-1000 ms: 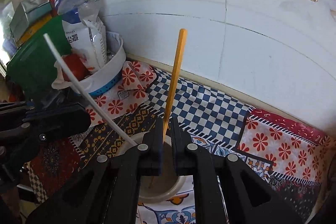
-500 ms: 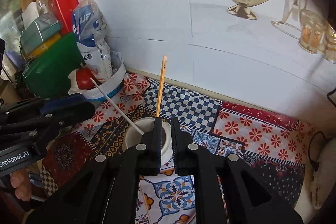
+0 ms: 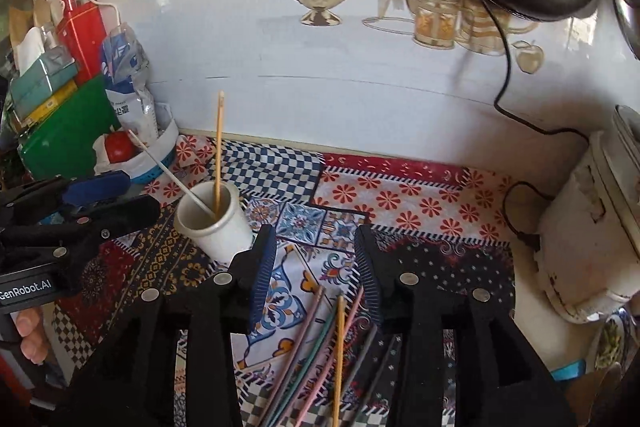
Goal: Organize utensils
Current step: 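Move both grippers back to the chopstick pile, then grasp a brown stick with the left gripper while the right grasps a yellow chopstick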
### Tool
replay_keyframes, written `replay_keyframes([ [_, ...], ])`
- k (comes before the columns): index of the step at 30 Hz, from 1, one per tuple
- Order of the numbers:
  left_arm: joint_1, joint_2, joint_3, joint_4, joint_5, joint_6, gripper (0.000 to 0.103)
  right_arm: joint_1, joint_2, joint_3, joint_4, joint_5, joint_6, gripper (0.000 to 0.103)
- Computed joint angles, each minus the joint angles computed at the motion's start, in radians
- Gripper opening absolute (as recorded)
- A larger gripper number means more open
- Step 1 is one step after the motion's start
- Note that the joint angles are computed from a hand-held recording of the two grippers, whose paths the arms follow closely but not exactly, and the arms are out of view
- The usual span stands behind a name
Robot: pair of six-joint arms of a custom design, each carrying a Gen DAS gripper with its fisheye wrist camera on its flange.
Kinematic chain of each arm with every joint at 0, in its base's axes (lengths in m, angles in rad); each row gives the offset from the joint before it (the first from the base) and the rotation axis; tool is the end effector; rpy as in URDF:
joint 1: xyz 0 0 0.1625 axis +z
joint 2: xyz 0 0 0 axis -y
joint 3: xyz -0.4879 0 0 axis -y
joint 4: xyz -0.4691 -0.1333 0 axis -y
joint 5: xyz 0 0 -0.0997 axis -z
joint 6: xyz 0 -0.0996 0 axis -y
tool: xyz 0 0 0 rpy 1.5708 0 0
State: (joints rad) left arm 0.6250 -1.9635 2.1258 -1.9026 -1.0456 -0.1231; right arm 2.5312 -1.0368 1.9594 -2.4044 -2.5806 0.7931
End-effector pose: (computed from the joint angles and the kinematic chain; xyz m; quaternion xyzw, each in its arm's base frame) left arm -0.2083 -0.3762 0.4693 0.3646 0.8908 -0.2021 0.1809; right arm 0.5411 -0.3188 0.1469 0.0945 -0.8695 0.3465 0.3390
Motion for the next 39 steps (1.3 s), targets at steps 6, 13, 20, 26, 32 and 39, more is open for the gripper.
replay_keyframes([
  [6,0.006,0.018,0.045,0.051,-0.071,-0.021,0.056,0.007,-0.079,0.063,0.223,0.01,0.25,0.037],
  [13,0.035,0.062,0.114,0.088,-0.115,-0.025,0.057,-0.016,-0.143,0.138,0.405,0.107,0.439,0.037],
  [20,0.064,0.086,0.172,0.156,-0.117,-0.017,0.057,-0.047,-0.161,0.21,0.355,0.235,0.453,0.037],
  [26,0.11,0.091,0.188,0.177,-0.14,-0.018,0.053,-0.064,-0.109,0.216,0.238,0.293,0.317,0.037],
  [32,0.162,0.118,0.182,0.174,-0.19,-0.039,0.026,-0.09,-0.067,0.228,0.104,0.328,0.204,0.037],
  [39,0.179,0.104,0.189,0.155,-0.195,-0.029,0.014,-0.116,-0.038,0.216,0.077,0.348,0.135,0.025],
])
